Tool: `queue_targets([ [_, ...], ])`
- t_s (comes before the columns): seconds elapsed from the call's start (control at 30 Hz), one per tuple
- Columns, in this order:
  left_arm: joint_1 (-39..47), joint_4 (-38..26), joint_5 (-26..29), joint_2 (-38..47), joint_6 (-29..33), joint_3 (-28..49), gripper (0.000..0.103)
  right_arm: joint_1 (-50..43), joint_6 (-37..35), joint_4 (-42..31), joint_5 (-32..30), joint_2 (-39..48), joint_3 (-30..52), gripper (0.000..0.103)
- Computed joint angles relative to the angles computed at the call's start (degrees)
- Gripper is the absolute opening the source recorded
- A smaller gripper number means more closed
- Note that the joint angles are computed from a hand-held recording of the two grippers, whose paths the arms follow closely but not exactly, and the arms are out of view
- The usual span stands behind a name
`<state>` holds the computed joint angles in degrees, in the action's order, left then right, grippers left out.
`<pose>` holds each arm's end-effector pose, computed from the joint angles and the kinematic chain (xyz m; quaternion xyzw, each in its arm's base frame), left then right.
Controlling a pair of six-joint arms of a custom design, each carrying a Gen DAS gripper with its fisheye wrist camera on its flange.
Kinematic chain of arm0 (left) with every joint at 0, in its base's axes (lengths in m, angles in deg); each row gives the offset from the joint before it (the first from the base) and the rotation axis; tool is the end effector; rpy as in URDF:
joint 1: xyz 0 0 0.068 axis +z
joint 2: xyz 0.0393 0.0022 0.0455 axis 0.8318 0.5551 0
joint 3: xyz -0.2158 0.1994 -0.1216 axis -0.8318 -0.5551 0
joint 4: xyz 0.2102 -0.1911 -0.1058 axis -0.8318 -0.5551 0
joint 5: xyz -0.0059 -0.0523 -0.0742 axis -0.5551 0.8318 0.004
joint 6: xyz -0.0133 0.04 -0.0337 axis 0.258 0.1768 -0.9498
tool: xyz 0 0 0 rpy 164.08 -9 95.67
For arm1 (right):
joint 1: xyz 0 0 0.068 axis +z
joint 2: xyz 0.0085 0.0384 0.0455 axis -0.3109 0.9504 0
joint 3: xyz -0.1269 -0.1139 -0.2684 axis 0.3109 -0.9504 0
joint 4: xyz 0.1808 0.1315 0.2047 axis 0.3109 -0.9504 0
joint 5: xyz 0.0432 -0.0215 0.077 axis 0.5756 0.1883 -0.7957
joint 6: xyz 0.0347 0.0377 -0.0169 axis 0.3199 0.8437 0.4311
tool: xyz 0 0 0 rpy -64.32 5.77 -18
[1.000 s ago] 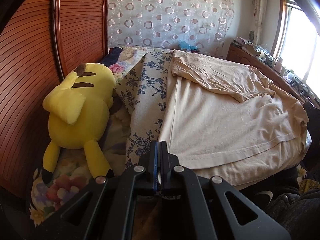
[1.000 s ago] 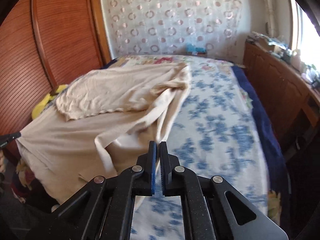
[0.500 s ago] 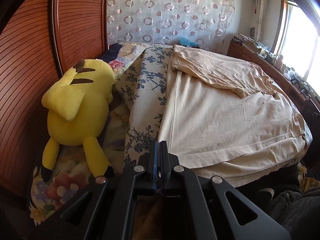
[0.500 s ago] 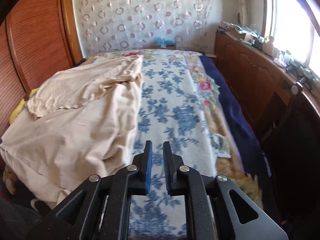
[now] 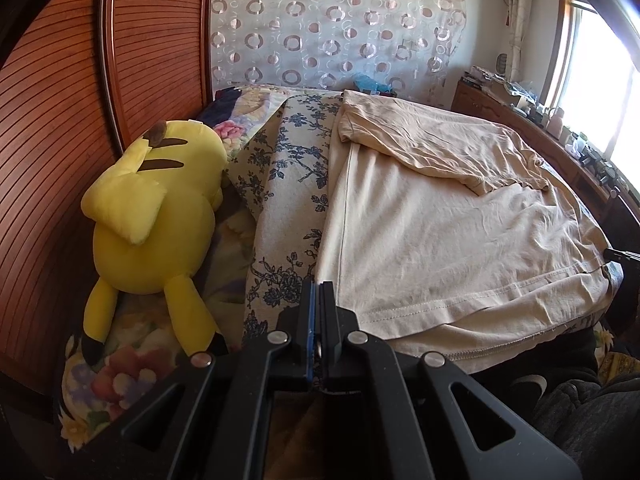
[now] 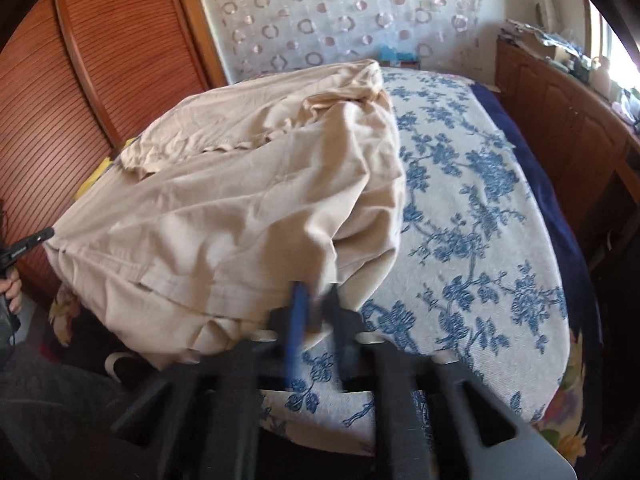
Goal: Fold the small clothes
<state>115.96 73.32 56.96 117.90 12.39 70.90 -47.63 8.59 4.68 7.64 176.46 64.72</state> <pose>0.1211 0.1627 0.0576 -0.0700 0.9195 -0.0400 0.3848 0.2767 -0.1320 0.0215 -0.1960 0.9146 0.1424 0.3239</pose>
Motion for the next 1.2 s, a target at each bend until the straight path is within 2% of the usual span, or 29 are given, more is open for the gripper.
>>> queue_targets([
  [0.17,0.2,-0.4,0.5,-0.6,0.6,-0.3,0.0,-4.5,-5.7,-4.9,-2.4,-7.5,-2.4,0.0],
  [0.23,0.1,-0.9,0.8,-1.3,0.9,-0.5,0.0,-7.1,-8.3,-9.3,-2.1,-12.5,-2.8,0.0],
  [0.37,-0.3,-0.2,0.5,-2.8,-0.1,-1.1,0.0,-10.0,-11.5,-16.8,-3.1,-17.2,-2.2,0.0],
  [0.47,0.8,-2.8,2.5,-4.3,-0.1,-0.2,0.0,-9.1,-9.6,-13.1,-2.3,-19.7,-4.1,0.005],
  [0.5,1.0,-3.7,2.9,-4.9,-0.1,0.1,0.004,-8.2,-7.9,-11.0,-1.8,-20.0,-4.6,0.012],
  [0.57,0.6,-3.3,2.5,-6.6,-1.0,0.0,0.02,-6.4,-5.1,-7.3,-1.4,-19.4,-5.1,0.015],
  [0.6,0.4,-3.1,2.5,-7.3,-1.3,-0.1,0.033,-5.4,-3.9,-6.1,-1.2,-18.9,-5.0,0.015],
  [0.77,-3.9,-3.9,2.0,-10.8,-5.2,0.9,0.052,-0.7,1.6,0.5,-0.4,-17.1,-4.7,0.019],
  [0.8,-5.3,-3.8,1.7,-11.3,-6.2,1.2,0.054,0.9,3.0,2.4,-0.3,-16.5,-4.6,0.025],
  [0.9,-12.2,-0.2,-1.7,-12.3,-11.5,1.7,0.054,4.0,6.3,5.7,0.5,-14.6,-3.3,0.048],
  [0.93,-14.3,0.4,-2.9,-12.1,-12.9,2.3,0.054,5.2,7.6,6.6,0.7,-13.5,-2.3,0.052],
  [1.1,-24.8,2.6,-7.7,-5.7,-20.3,8.7,0.054,11.4,14.0,9.2,3.3,-7.5,4.0,0.053],
  [1.2,-29.8,3.6,-12.4,-1.2,-23.4,12.9,0.054,14.1,17.4,7.3,5.2,-2.6,10.4,0.053],
])
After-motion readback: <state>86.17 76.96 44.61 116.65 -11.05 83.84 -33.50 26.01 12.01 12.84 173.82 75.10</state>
